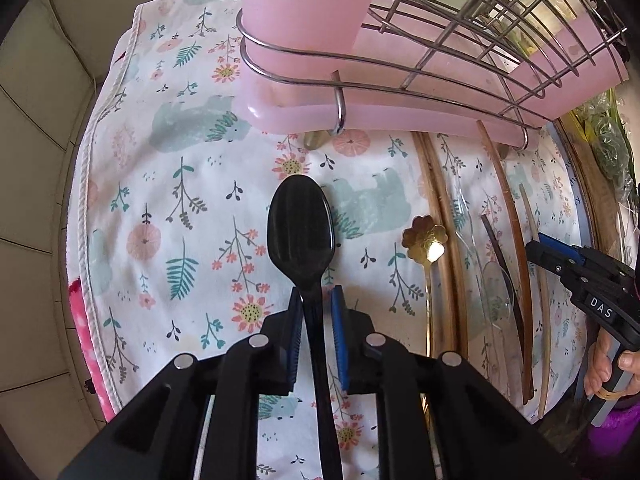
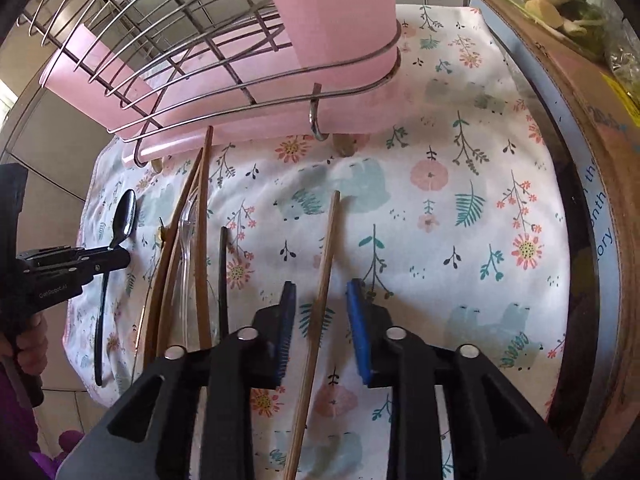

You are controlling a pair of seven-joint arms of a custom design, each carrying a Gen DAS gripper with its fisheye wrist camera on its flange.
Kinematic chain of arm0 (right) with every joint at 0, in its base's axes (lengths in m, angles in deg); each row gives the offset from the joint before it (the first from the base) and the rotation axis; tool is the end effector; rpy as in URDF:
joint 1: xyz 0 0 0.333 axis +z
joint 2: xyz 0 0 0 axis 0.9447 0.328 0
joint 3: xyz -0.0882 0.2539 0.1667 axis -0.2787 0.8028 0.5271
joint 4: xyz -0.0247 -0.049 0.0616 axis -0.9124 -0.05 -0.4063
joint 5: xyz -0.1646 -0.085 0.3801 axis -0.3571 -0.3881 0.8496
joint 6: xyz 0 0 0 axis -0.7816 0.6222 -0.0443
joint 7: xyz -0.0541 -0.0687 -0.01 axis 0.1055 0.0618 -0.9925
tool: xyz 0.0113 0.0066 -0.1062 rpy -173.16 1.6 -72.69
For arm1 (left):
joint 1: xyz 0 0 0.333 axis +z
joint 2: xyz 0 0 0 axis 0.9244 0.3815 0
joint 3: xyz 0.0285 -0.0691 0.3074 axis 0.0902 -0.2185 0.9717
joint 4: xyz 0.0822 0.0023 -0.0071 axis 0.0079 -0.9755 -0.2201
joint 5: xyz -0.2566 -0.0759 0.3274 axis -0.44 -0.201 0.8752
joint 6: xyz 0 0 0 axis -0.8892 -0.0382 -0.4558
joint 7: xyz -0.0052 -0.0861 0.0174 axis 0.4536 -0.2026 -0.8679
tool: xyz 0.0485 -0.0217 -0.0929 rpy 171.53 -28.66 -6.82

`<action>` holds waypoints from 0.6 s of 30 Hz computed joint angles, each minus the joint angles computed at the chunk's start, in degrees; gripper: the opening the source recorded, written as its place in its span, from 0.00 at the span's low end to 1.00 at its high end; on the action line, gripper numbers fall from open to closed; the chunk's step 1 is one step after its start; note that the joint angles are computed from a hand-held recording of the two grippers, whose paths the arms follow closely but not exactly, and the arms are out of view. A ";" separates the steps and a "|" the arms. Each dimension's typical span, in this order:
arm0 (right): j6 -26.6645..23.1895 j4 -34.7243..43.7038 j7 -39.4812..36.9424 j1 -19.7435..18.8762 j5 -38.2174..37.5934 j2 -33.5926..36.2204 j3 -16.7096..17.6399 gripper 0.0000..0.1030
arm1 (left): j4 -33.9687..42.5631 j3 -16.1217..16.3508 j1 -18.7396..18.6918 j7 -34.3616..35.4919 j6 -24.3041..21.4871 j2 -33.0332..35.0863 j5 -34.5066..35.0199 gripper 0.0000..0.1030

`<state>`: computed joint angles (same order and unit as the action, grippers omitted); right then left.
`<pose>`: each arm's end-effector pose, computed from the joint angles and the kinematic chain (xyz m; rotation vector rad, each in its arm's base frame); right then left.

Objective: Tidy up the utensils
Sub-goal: 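Lift the black spoon with the left tool while the right tool lifts the chopstick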

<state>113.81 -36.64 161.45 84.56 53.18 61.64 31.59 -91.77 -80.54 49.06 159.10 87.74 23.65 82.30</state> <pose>0.6050 0.1819 0.4680 -1.8714 2.0039 -0.1295 0.7043 -0.3540 0.4831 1.8943 -2.4497 0.4248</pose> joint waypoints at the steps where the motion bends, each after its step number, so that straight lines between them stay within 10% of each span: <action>1: 0.38 -0.12 0.16 0.04 -0.03 0.03 0.01 0.12 | 0.62 0.13 -0.29 -0.20 -0.32 0.37 0.33 0.13; 18: 12.88 -13.99 1.47 -0.17 3.64 -11.71 -0.40 0.06 | -18.88 -0.21 -0.54 -2.99 18.74 -12.08 3.68 0.08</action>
